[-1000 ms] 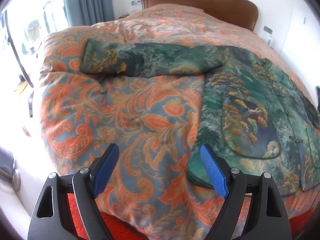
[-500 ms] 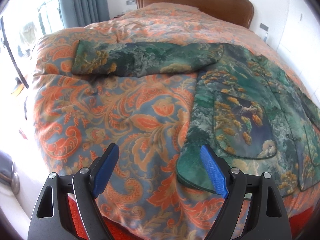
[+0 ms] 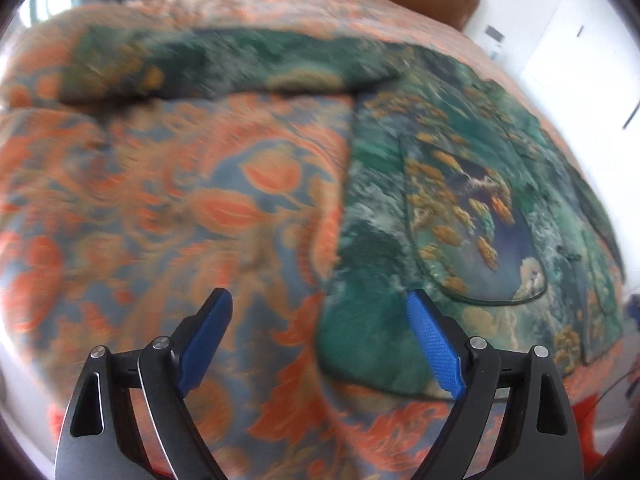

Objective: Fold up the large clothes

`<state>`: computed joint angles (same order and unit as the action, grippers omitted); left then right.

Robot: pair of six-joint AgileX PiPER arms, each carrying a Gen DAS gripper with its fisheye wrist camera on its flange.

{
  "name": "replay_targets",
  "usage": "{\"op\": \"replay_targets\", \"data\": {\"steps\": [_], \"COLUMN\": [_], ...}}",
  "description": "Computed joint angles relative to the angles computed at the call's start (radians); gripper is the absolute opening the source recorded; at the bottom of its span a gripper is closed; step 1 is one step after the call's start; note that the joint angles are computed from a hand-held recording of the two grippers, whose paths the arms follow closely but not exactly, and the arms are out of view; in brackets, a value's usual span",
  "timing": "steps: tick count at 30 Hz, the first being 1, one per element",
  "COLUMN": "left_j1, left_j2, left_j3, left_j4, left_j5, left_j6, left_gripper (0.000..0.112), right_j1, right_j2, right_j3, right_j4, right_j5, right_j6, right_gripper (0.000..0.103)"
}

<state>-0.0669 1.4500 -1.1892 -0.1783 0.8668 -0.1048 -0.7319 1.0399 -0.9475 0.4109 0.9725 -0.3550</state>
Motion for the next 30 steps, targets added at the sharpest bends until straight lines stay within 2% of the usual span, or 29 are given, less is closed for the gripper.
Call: {"op": "replay_targets", "data": {"steps": [2, 6, 10, 11, 12, 14, 16, 17, 19, 22, 28, 30], "left_j1": [0.028, 0.028, 0.072, 0.078, 0.082, 0.086, 0.046, 0.026, -0.005, -0.012, 0.044, 0.036], "left_j2": [0.035, 0.091, 0.107, 0.104, 0.102, 0.112, 0.103, 0.098, 0.085, 0.056, -0.042, -0.046], "left_j3": [-0.008, -0.036, -0.016, -0.013, -0.013, -0.032, -0.041, -0.047, -0.059, -0.070, -0.021, -0.003], "left_j4": [-0.112, -0.149, -0.250, -0.264, -0.273, -0.318, -0.257, -0.228, -0.167, -0.146, -0.208, -0.193], "left_j5": [0.005, 0.022, 0.027, 0.030, 0.038, 0.082, 0.072, 0.070, 0.071, 0.095, 0.163, 0.153], "left_j6": [0.095, 0.141, 0.217, 0.226, 0.235, 0.285, 0.241, 0.221, 0.173, 0.179, 0.280, 0.280], "left_gripper": [0.090, 0.091, 0.091, 0.088, 0.082, 0.027, 0.015, 0.012, 0.010, 0.009, 0.009, 0.010], "right_j1": [0.070, 0.253, 0.285, 0.276, 0.279, 0.294, 0.310, 0.340, 0.437, 0.516, 0.426, 0.407], "right_j2": [-0.007, 0.010, 0.047, 0.055, 0.067, 0.060, 0.070, 0.063, 0.045, 0.032, 0.012, 0.025], "right_j3": [0.034, 0.087, 0.102, 0.102, 0.105, 0.107, 0.090, 0.083, 0.065, 0.025, -0.053, -0.068], "right_j4": [0.033, -0.009, -0.009, -0.002, 0.001, 0.010, 0.029, 0.006, -0.095, -0.180, -0.142, -0.137], "right_j5": [0.027, -0.015, -0.014, -0.003, -0.008, 0.013, 0.041, 0.048, 0.036, 0.057, 0.176, 0.200], "right_j6": [-0.040, -0.011, 0.000, -0.009, -0.011, -0.010, -0.032, -0.007, 0.091, 0.184, 0.101, 0.089], "right_gripper": [0.062, 0.062, 0.062, 0.062, 0.062, 0.061, 0.028, 0.026, 0.015, 0.013, 0.013, 0.013]}}
